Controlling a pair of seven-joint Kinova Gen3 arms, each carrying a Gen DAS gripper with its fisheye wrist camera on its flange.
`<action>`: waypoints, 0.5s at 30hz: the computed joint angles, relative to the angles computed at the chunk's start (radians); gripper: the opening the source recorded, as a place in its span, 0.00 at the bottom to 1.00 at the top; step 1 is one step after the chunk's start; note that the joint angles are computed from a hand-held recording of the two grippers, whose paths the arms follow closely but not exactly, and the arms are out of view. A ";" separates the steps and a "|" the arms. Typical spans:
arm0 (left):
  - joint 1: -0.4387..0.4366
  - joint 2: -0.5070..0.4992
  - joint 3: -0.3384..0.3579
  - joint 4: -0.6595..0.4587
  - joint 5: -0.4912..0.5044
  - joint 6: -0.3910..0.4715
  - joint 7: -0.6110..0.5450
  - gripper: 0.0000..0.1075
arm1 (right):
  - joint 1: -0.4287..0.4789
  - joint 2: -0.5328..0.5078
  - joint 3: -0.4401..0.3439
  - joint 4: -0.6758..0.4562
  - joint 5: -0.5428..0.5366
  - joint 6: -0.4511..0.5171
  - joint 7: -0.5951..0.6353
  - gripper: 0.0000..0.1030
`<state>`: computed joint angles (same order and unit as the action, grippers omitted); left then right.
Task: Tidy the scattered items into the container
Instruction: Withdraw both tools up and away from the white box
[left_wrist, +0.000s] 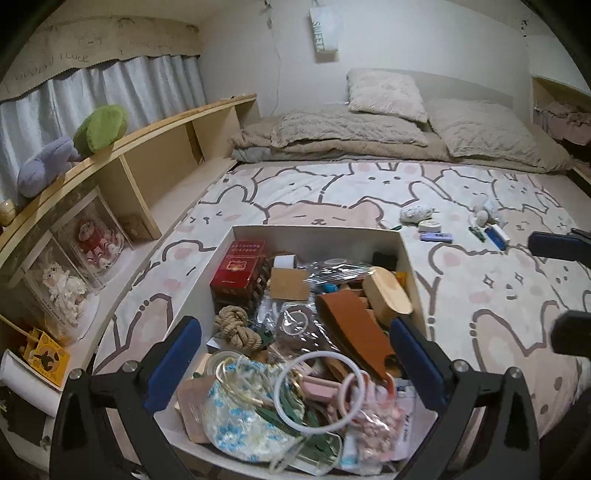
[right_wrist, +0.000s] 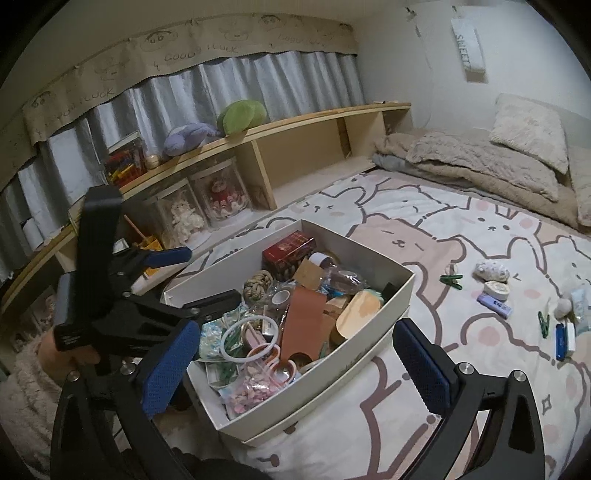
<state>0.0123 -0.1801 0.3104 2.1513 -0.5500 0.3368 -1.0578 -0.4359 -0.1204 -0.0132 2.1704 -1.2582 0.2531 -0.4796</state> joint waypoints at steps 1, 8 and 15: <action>0.002 -0.009 0.000 0.005 0.002 -0.002 0.000 0.95 | -0.005 -0.005 0.002 0.008 -0.015 -0.008 0.014 1.00; 0.020 -0.086 0.000 0.034 0.099 -0.012 -0.069 0.96 | -0.041 -0.066 -0.007 0.056 0.069 -0.087 -0.088 1.00; -0.052 -0.162 0.091 0.056 0.154 -0.006 -0.075 0.96 | 0.001 -0.122 -0.067 0.088 0.240 -0.124 -0.277 1.00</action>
<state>-0.0399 -0.3421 0.4012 2.2076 -0.3961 0.3312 -1.1327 -0.4347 -0.2424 -0.0804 2.2588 -1.0179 0.1291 -0.7567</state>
